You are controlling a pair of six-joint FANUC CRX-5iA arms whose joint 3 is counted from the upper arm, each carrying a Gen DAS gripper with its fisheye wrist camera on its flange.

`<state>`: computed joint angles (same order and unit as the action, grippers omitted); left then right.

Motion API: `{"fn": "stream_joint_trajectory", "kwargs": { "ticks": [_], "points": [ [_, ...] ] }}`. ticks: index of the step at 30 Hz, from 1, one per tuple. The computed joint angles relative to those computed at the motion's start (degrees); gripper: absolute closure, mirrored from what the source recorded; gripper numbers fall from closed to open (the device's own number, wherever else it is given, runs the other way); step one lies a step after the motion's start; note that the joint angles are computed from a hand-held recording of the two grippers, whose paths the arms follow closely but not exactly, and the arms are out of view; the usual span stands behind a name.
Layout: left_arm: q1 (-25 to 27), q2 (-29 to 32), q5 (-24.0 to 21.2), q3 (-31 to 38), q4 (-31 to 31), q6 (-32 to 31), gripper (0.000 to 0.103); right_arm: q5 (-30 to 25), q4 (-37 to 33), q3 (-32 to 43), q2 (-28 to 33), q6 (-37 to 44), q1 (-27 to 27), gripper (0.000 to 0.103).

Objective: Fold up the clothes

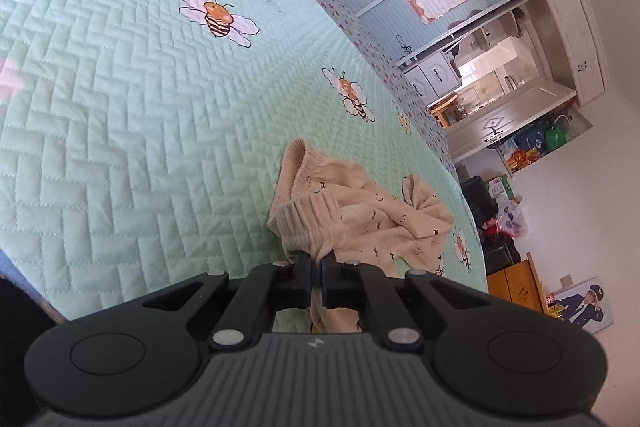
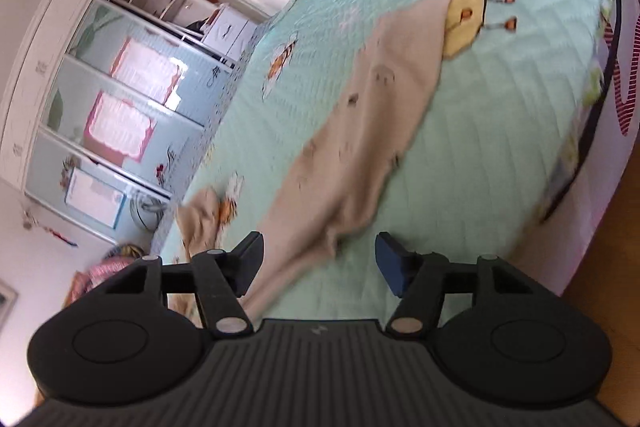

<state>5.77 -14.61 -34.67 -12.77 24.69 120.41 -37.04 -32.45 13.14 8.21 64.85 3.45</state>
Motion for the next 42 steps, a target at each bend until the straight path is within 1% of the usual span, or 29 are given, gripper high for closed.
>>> {"fn": "stream_joint_trajectory", "kwargs": {
  "ticks": [2,5,6,7,8,9,10,11,12,14,17,18,19,20,21,23,24,25,27,29,30,32,34,36,37,39,41,42],
  "points": [
    [-0.07,0.24,-0.15,0.26,0.12,-0.44,0.1,1.41,1.83,-1.08,-0.17,-0.07,0.89,0.041],
    [0.15,0.67,-0.51,0.75,0.05,-0.62,0.099,2.67,4.49,-0.19,1.29,-0.49,1.68,0.047],
    [0.16,0.82,-0.94,1.11,-0.56,-0.02,0.099,3.32,5.3,0.07,1.78,-0.84,1.9,0.055],
    [0.27,0.97,-1.42,1.38,-1.0,0.4,0.099,4.19,5.51,0.06,2.29,-2.27,1.79,0.07],
    [0.35,1.02,-1.7,1.44,-1.29,0.79,0.099,5.0,5.57,0.05,2.77,-3.64,1.63,0.081],
    [0.4,1.04,-1.92,1.44,-1.56,1.2,0.099,5.16,3.86,-0.1,2.94,-3.92,0.95,0.097],
    [0.48,0.95,-1.97,1.3,-1.59,1.42,0.099,5.31,1.97,-0.25,3.07,-4.01,0.24,0.096],
    [0.61,0.77,-1.89,1.08,-1.45,1.47,0.099,5.63,-1.11,-0.61,2.63,-2.45,-0.63,0.096],
    [0.88,0.54,-1.52,0.76,-0.69,0.85,0.099,6.09,-1.65,-1.25,1.95,-2.18,-0.67,0.096],
    [1.51,0.11,-0.27,0.09,1.58,-1.2,0.099,7.67,-5.18,-2.18,0.15,-0.69,-1.46,0.096],
    [2.35,-0.1,2.66,0.59,4.34,-5.69,0.099,10.06,-10.6,-0.38,-1.24,4.27,-2.9,0.097],
    [2.58,-0.3,3.66,1.12,3.81,-5.87,0.099,10.61,-12.48,0.88,-1.22,6.25,-3.36,0.103],
    [2.79,-0.6,4.49,1.45,3.2,-5.62,0.099,11.06,-13.93,2.2,-1.11,7.8,-3.74,0.102],
    [3.07,-0.75,4.01,1.78,2.05,-4.66,0.099,10.41,-12.37,3.64,-0.54,6.43,-3.55,0.102],
    [3.35,-0.83,3.17,2.15,0.76,-3.52,0.099,8.68,-8.09,4.91,0.34,2.96,-2.87,0.102],
    [3.74,-0.91,0.7,2.16,-0.79,-1.89,0.098,2.04,-0.71,7.87,2.96,-2.23,-1.69,0.102],
    [3.85,-0.86,-1.12,1.58,-0.76,-1.57,0.098,1.14,-0.1,6.78,2.53,-3.5,-1.34,0.101],
    [3.88,-1.06,-2.58,0.69,-0.91,-1.06,0.098,0.64,0.76,5.44,2.01,-4.97,-0.85,0.098],
    [3.9,-2.09,-3.96,-2.04,-0.35,-0.5,0.098,-0.39,2.17,2.88,1.04,-7.72,0.06,0.097],
    [4.54,-3.03,-4.2,-4.5,1.47,-1.27,0.098,0.28,1.34,-0.15,-0.78,-8.9,0.32,0.093],
    [4.92,-3.27,-4.02,-5.09,2.07,-1.36,0.098,0.34,1.54,-0.59,-0.99,-9.15,0.56,0.087],
    [5.68,-3.68,-3.56,-6.04,3.17,-1.41,0.098,0.81,2.73,-1.13,-1.17,-10.02,1.08,0.084],
    [5.73,-3.46,-3.87,-5.55,2.59,-1.32,0.098,1.56,4.6,-1.42,-1.12,-11.22,1.64,0.079],
    [5.61,-3.06,-4.48,-4.81,1.61,-1.06,0.098,2.57,6.28,-1.18,-0.53,-13.01,2.37,0.078],
    [5.5,-2.77,-4.94,-4.38,0.99,-0.82,0.098,2.83,5.68,-0.79,0.0,-13.26,2.17,0.074],
    [5.33,-2.23,-5.3,-4.16,0.46,-0.16,0.098,4.5,3.42,-0.29,1.38,-14.64,1.85,0.069],
    [5.29,-1.81,-5.11,-4.2,0.79,0.06,0.098,6.52,0.79,-0.73,1.92,-15.13,1.27,0.069],
    [5.22,-1.73,-4.78,-4.15,0.88,-0.13,0.098,7.04,-0.14,-1.2,1.83,-14.57,0.93,0.073]
  ]
}}
